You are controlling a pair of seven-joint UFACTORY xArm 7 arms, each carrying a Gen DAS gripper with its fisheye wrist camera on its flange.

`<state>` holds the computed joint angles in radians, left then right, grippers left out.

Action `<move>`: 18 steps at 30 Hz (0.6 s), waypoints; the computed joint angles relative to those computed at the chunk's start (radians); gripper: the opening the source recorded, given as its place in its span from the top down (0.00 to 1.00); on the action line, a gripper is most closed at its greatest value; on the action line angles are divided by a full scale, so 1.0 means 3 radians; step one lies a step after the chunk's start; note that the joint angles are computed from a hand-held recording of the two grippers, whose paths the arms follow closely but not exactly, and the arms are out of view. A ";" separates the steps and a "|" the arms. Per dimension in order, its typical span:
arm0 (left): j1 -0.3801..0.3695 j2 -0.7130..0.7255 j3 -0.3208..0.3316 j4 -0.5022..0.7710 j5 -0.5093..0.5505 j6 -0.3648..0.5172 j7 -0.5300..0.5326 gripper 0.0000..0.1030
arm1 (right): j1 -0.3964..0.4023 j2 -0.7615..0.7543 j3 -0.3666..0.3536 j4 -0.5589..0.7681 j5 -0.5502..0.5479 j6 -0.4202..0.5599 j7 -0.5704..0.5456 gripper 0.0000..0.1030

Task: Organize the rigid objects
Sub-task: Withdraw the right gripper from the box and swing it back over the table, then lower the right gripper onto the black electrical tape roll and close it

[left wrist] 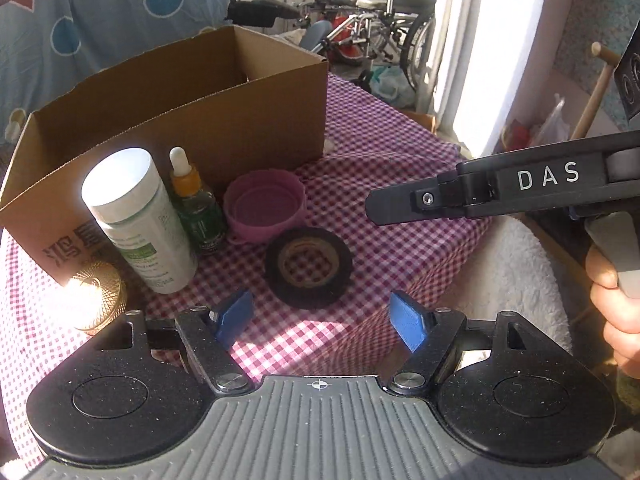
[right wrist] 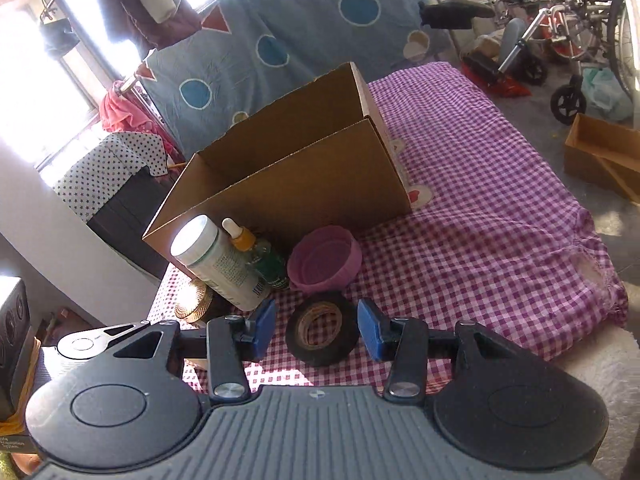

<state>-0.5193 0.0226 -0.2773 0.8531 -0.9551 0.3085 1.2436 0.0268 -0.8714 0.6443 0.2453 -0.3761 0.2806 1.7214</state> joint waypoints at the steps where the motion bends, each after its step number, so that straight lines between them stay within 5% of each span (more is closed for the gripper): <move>1: -0.0024 0.0047 -0.0025 -0.0003 -0.0021 -0.0103 0.0019 0.28 | -0.0026 0.0061 0.0069 0.0025 -0.0015 0.0029 0.0012 0.59; 8: -0.0010 0.0335 -0.0236 0.0070 0.0068 -0.0653 -0.0089 0.30 | -0.0440 0.0457 0.0254 0.0146 -0.0262 -0.0281 -0.0054 0.68; 18: 0.0226 0.0525 -0.0407 0.0173 0.0582 -0.0596 -0.0550 0.35 | -0.0775 0.0745 0.0377 0.0213 -0.0327 -0.0506 -0.0352 0.79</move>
